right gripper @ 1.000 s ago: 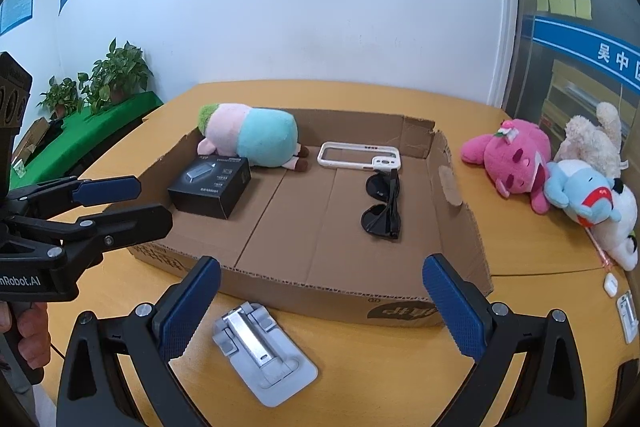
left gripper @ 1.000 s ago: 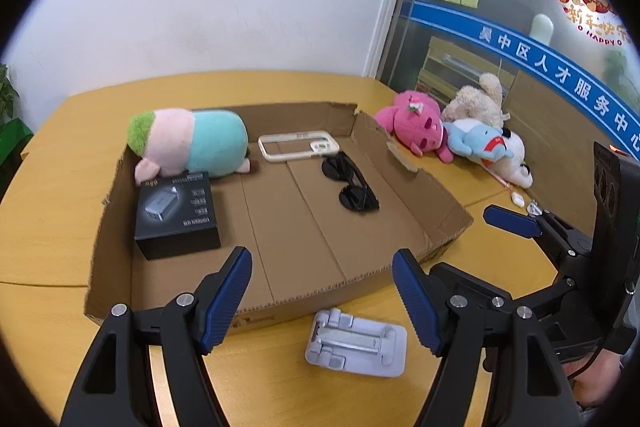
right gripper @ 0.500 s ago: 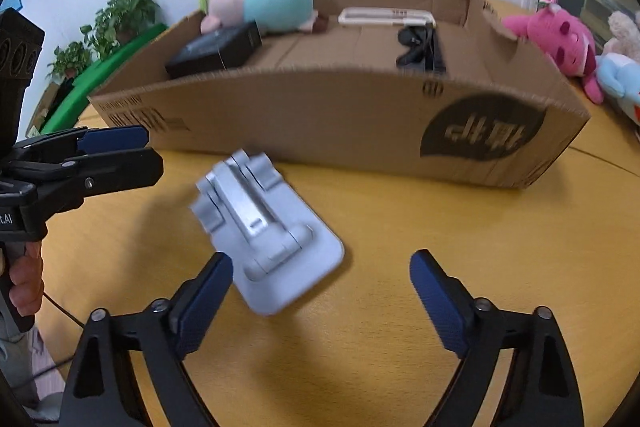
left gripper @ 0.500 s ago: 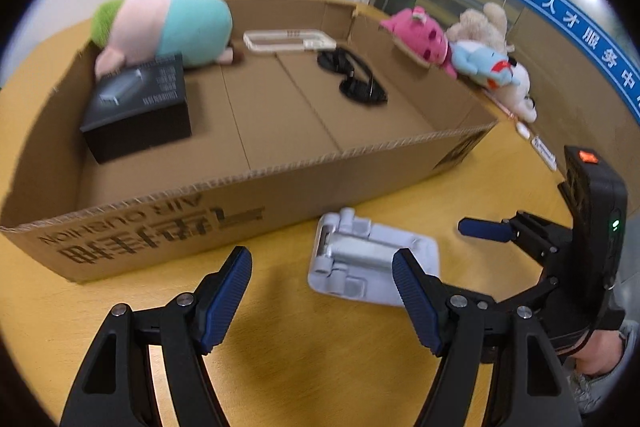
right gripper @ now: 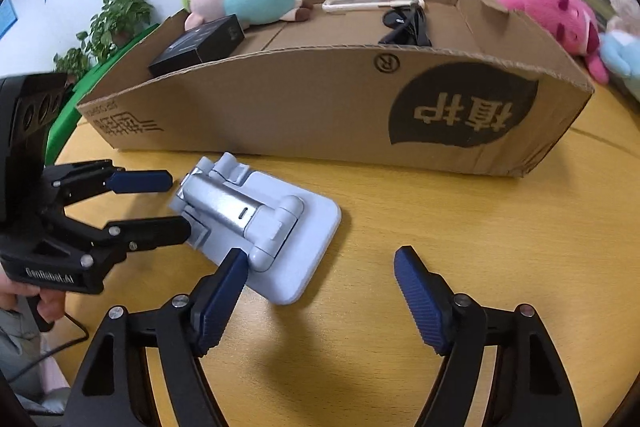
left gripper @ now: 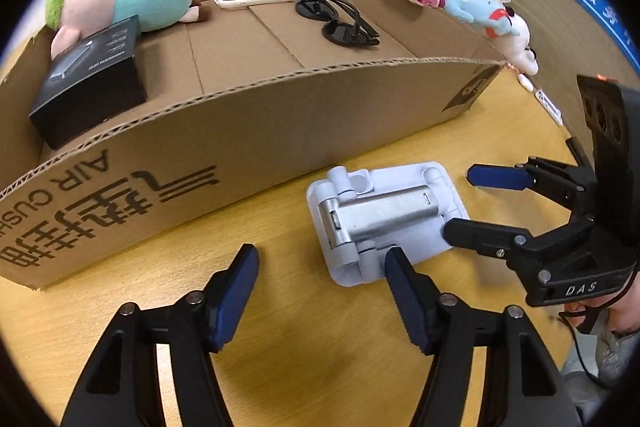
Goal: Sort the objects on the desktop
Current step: 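Close the left tool on the phone stand while the right tool grips it too, then lift the phone stand with both tools and lower it into the box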
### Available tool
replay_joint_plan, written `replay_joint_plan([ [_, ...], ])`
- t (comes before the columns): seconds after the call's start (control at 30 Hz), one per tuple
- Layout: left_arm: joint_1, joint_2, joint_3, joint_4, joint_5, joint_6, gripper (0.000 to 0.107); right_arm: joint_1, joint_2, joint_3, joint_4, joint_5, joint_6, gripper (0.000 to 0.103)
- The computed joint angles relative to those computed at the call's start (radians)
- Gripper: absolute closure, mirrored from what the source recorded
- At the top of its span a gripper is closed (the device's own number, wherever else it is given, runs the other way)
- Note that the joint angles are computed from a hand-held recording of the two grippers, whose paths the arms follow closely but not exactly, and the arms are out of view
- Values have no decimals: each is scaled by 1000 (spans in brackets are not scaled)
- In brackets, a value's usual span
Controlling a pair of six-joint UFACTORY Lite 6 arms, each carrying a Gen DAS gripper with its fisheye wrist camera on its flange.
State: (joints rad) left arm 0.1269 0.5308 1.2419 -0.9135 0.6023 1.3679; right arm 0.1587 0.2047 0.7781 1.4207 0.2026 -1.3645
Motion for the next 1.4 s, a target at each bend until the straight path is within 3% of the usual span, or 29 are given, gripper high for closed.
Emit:
replay_joint_plan([
  [0.07,-2,-3,-3,-9,20,5,64,22,6,4,-1,-9,-7,28],
  [0.13,12,27,35,-10,101,-16,76,41,13,5,87,-7,-91,28],
  [0.2,14,35,39,-21,107,-20,76,51,25,11,190,-4,-195,36],
  [0.23,17,33,34,-30,106,-17,77,45,30,15,214,23,-220,44],
  [0.4,13,6,-1,-46,84,-12,77,61,34,22,251,5,-238,48],
  [0.57,28,-26,-40,-60,51,-12,80,61,2,-17,342,24,-322,59],
  [0.77,59,-109,-100,-114,45,31,80,96,-58,-46,421,10,-386,62],
  [0.9,87,-188,-121,-148,68,47,80,112,-125,-46,337,-1,-292,62],
  [1.13,114,-297,-66,-165,107,16,80,145,-255,19,-51,-30,89,62],
  [1.2,113,-300,-34,-163,109,0,80,144,-261,70,-191,-24,215,62],
  [1.4,111,-237,120,-138,128,-76,80,128,-207,223,-380,8,367,62],
])
